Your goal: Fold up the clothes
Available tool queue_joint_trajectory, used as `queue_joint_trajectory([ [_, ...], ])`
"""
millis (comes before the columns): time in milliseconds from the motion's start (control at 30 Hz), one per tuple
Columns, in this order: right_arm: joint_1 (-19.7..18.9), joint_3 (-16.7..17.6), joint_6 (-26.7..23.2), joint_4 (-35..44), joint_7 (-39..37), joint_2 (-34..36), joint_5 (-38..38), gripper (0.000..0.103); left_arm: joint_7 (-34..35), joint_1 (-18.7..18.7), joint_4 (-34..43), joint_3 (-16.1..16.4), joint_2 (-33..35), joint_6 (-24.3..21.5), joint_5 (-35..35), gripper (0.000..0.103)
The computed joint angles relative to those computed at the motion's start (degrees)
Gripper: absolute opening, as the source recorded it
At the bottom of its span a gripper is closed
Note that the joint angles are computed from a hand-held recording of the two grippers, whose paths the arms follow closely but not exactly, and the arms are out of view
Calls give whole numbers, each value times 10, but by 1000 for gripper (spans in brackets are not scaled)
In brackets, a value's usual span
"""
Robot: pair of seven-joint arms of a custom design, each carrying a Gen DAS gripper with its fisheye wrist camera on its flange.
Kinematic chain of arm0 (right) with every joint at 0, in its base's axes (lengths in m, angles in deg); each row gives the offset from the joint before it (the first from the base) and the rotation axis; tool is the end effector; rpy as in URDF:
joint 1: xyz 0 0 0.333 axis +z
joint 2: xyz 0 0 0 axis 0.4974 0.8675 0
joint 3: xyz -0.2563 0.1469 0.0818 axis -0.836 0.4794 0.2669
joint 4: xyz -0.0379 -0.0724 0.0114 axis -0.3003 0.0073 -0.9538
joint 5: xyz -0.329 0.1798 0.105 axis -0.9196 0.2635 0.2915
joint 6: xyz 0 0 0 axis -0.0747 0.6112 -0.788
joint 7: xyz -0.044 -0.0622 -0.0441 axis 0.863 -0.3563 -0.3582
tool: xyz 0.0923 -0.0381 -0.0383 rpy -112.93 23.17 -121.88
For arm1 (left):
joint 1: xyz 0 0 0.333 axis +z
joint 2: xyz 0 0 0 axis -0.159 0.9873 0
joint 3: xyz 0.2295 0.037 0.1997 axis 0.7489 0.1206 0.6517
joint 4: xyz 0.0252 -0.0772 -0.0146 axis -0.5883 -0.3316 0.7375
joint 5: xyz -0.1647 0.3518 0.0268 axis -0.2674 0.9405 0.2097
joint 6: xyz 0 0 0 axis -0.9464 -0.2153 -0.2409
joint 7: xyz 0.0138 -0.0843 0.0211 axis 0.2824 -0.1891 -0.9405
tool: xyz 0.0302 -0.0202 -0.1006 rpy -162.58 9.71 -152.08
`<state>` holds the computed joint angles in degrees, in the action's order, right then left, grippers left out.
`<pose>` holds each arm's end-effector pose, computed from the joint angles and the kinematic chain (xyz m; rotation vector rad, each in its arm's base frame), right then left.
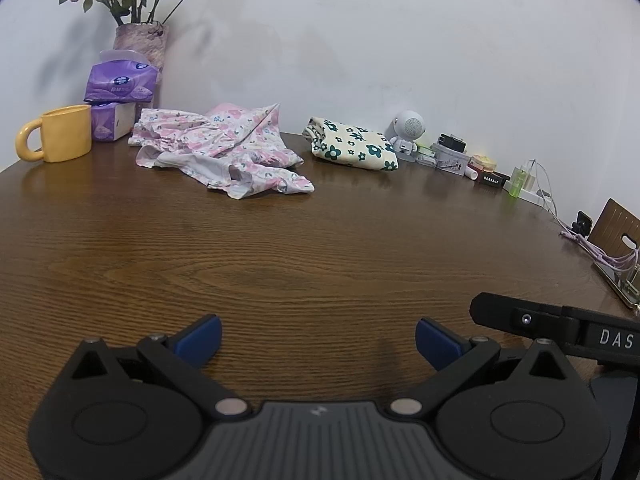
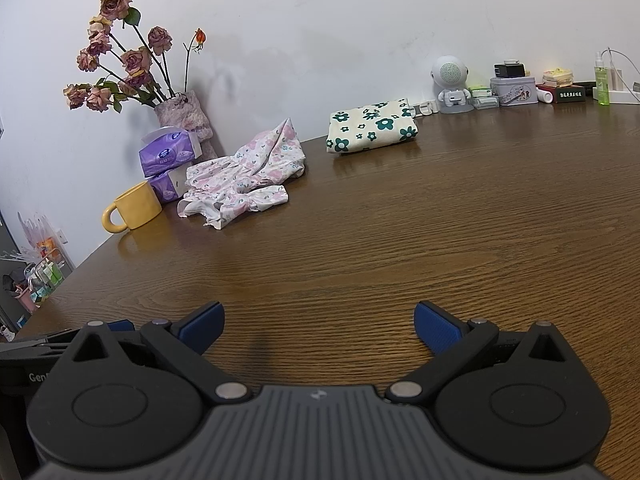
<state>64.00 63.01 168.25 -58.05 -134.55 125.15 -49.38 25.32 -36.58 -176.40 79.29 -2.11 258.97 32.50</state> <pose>0.6742 0.3450 0.2753 -1.3404 1.6529 -0.6410 0.6832 -0.2593 0.2740 -1.6457 1.7182 -1.1228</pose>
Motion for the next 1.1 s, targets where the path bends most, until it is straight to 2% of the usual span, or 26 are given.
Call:
queue_joint_trajectory([
  [1100, 0, -2, 2, 2, 7, 2, -3, 103, 0, 16, -3, -19, -2, 4, 10, 103],
])
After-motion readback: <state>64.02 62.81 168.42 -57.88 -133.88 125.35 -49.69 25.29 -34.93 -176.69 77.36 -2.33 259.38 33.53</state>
